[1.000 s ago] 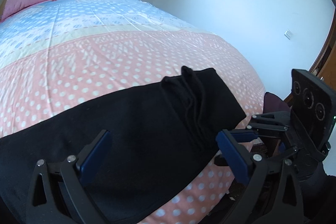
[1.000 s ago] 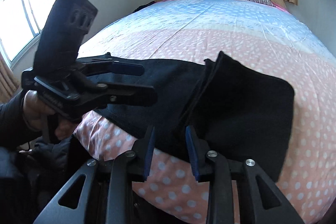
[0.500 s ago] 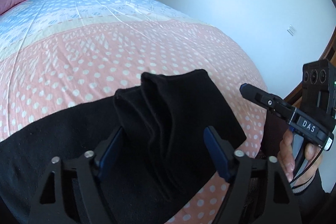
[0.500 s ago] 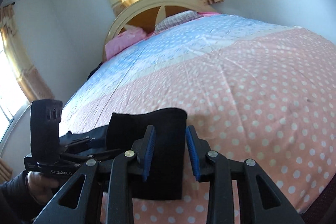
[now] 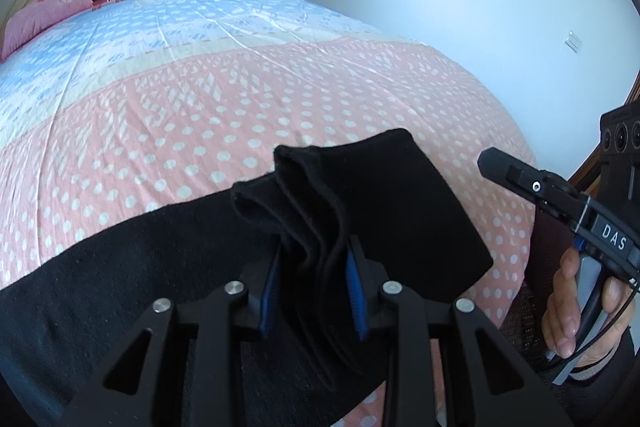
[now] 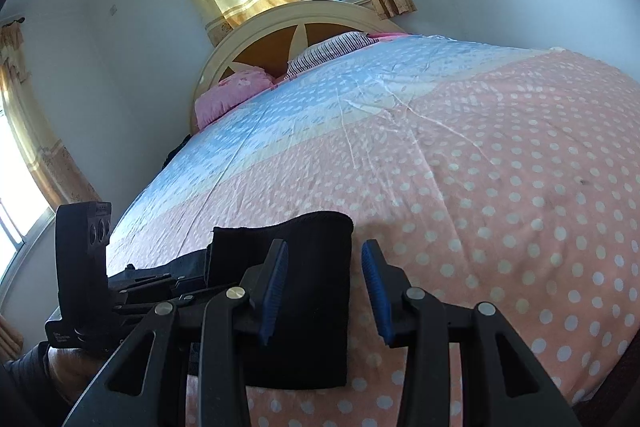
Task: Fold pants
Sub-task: 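Close the left gripper on the folded-over section of the pants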
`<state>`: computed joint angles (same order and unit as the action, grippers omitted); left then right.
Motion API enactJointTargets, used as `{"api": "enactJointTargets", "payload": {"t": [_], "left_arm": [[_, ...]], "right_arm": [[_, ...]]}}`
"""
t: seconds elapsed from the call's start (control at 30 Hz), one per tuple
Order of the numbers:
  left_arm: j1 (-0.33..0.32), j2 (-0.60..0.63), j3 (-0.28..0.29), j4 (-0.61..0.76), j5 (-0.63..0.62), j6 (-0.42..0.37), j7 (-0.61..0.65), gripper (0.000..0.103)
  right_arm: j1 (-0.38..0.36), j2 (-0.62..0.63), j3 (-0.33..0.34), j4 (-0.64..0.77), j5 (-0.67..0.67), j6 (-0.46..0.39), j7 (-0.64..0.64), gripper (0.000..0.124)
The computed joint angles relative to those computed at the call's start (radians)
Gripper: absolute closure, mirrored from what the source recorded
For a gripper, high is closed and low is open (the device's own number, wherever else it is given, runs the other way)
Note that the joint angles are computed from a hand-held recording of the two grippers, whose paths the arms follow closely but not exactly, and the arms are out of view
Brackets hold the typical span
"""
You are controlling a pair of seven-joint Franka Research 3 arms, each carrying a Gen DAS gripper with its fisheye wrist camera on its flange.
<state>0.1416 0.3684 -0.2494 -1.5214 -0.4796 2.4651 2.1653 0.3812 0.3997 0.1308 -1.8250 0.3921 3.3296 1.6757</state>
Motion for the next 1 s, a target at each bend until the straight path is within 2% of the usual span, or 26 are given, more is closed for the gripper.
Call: {"api": "enactJointTargets", "payload": {"t": [0.03,0.07,0.1,0.37,0.47,0.6,0.77,1.0], "left_arm": [[0.0,-0.001,-0.001,-0.003,0.004,0.006,0.013,0.077],[0.002,-0.004,-0.005,-0.006,0.003,0.008,0.031,0.089],[0.004,-0.006,-0.007,-0.008,0.0,0.005,0.045,0.091],[0.011,-0.045,-0.007,-0.041,-0.049,0.023,0.103,0.092],[0.023,-0.054,-0.003,-0.033,-0.087,-0.012,0.108,0.092],[0.032,-0.062,0.011,-0.019,-0.127,-0.05,0.103,0.092],[0.065,-0.064,0.027,0.014,-0.205,-0.133,0.086,0.092],[0.092,-0.102,0.065,-0.013,-0.266,-0.135,0.096,0.092]], "right_arm": [[-0.002,-0.002,0.002,-0.002,0.0,0.001,0.001,0.083],[0.0,0.0,-0.001,-0.001,0.001,0.002,0.003,0.083],[0.018,0.001,-0.02,0.001,0.007,0.001,0.006,0.083],[0.019,0.007,-0.018,0.0,0.0,0.015,0.001,0.083],[0.042,0.006,-0.039,-0.001,-0.001,0.023,-0.01,0.083],[0.014,0.007,-0.004,-0.004,-0.016,0.037,-0.023,0.083],[0.025,0.006,-0.012,-0.008,-0.014,0.05,-0.033,0.083],[0.036,0.013,-0.018,0.003,-0.017,0.041,-0.052,0.083]]}}
